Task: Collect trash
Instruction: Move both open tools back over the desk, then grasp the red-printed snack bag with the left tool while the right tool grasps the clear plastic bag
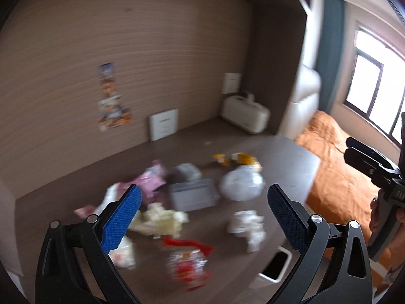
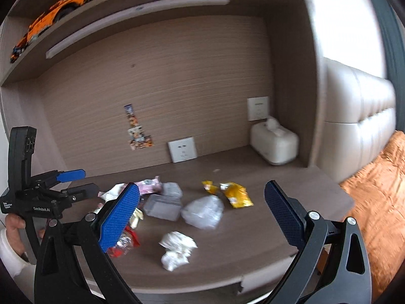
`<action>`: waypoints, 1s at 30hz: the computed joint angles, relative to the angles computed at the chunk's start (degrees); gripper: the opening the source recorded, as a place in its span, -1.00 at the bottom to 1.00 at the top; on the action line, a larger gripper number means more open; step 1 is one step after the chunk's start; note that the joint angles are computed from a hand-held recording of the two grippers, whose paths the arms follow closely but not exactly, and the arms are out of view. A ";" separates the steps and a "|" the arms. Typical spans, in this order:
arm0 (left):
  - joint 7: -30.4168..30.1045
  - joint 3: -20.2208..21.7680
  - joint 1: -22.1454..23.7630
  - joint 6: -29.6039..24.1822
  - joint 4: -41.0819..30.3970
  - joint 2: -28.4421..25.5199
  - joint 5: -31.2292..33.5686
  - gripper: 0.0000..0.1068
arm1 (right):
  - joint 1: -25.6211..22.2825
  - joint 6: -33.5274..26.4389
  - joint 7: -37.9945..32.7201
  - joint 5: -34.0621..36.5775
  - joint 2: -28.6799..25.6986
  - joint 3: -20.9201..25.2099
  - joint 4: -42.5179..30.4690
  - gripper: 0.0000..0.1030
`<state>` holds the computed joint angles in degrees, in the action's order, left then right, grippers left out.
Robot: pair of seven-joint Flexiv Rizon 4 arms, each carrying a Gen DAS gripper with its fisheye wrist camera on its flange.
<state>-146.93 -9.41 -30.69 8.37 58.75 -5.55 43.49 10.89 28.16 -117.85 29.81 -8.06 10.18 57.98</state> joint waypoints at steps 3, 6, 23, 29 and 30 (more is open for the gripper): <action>-1.48 0.73 1.00 -0.66 4.98 3.97 -0.86 0.84 | 1.86 0.29 0.68 -1.53 -0.76 0.84 0.11 0.91; -2.58 0.36 3.15 -0.90 10.33 7.74 -2.19 0.84 | 3.52 1.63 1.54 -3.27 -1.44 1.46 1.12 0.91; 0.79 1.51 14.92 14.44 33.30 16.45 -18.04 0.84 | 8.60 12.33 11.13 -19.82 -6.74 1.21 10.55 0.91; 4.42 0.64 17.87 17.56 36.27 16.52 -22.15 0.33 | 9.51 10.15 14.68 -25.06 -10.27 1.04 9.24 0.91; 5.60 0.57 18.20 16.89 36.13 15.91 -23.14 0.13 | 9.54 9.17 14.72 -25.28 -10.63 1.20 8.90 0.91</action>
<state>-141.33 -8.84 -12.48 25.27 94.87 10.36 20.35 20.44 37.32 -103.13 4.53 -18.69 11.38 66.88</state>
